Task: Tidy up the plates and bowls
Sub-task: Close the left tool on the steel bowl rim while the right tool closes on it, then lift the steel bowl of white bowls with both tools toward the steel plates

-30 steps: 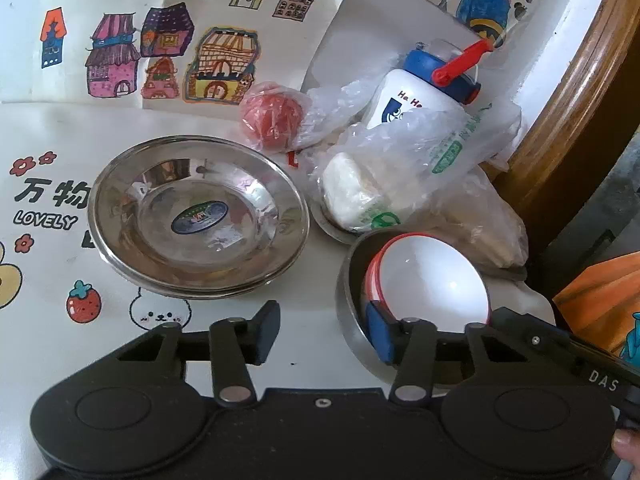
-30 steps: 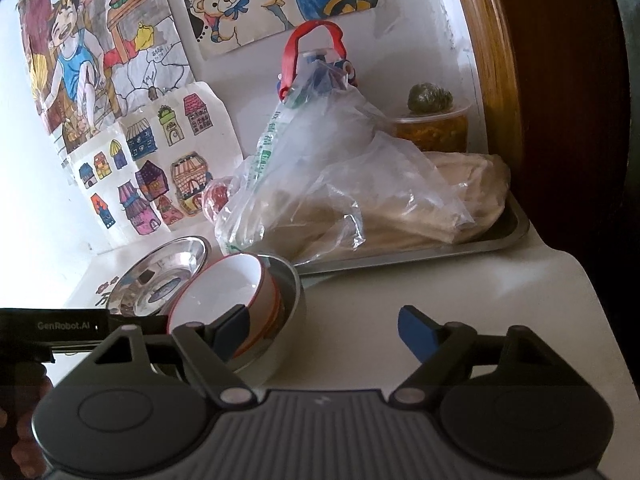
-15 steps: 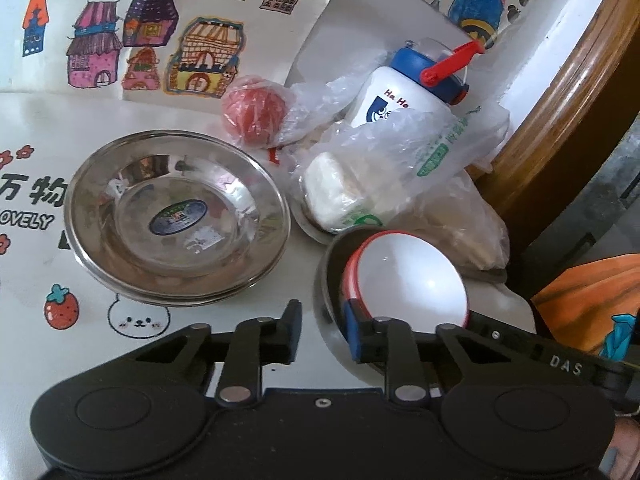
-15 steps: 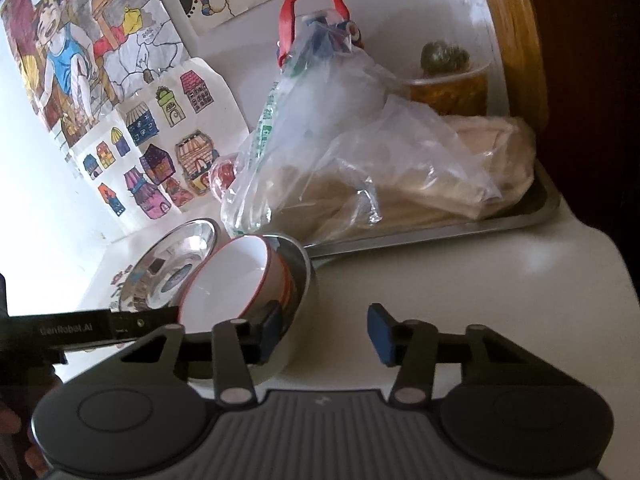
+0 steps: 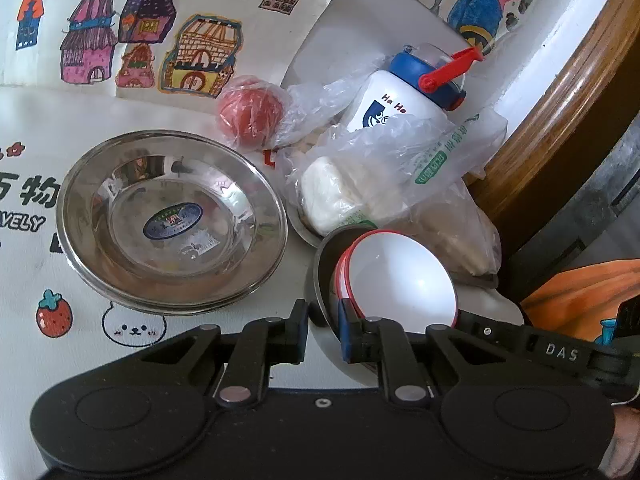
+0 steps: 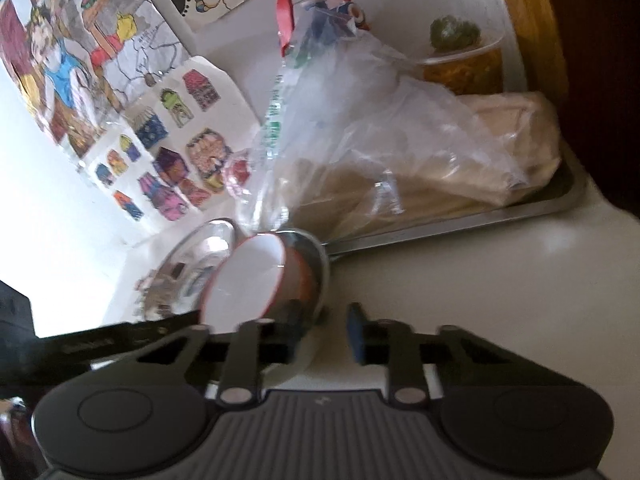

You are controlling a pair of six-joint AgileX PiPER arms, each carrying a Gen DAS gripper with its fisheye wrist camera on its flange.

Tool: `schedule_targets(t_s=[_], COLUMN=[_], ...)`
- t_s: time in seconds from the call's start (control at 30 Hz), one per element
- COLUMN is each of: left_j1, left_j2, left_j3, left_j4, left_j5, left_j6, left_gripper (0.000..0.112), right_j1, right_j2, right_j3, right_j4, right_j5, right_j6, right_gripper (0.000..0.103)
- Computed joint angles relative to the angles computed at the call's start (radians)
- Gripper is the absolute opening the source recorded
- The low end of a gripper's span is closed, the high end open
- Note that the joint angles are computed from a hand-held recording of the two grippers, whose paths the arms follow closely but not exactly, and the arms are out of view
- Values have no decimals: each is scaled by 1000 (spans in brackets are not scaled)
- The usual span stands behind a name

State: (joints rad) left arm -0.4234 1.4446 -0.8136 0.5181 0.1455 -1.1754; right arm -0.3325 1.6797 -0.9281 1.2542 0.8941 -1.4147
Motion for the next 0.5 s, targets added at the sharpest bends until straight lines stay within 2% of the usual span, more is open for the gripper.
schedule_targets(t_s=[0.07, 0.17, 0.4, 0.5], left_j1=[-6, 0, 17, 8], left_j2=[0, 0, 7, 10], left_j3=[3, 6, -12, -12], left_j4=[65, 60, -164, -53], left_j5=[1, -5, 6, 11], left_j6=[-65, -60, 170, 54], left_gripper=[17, 17, 17, 17], right_j1=[18, 29, 65, 73], right_j2=[-15, -11, 2, 1], right_j3=[11, -2, -47, -48], right_j4=[4, -9, -70, -80], right_j5=[-31, -38, -65, -74], right_j6=[-7, 18, 123, 147], right_gripper=[19, 20, 21, 18])
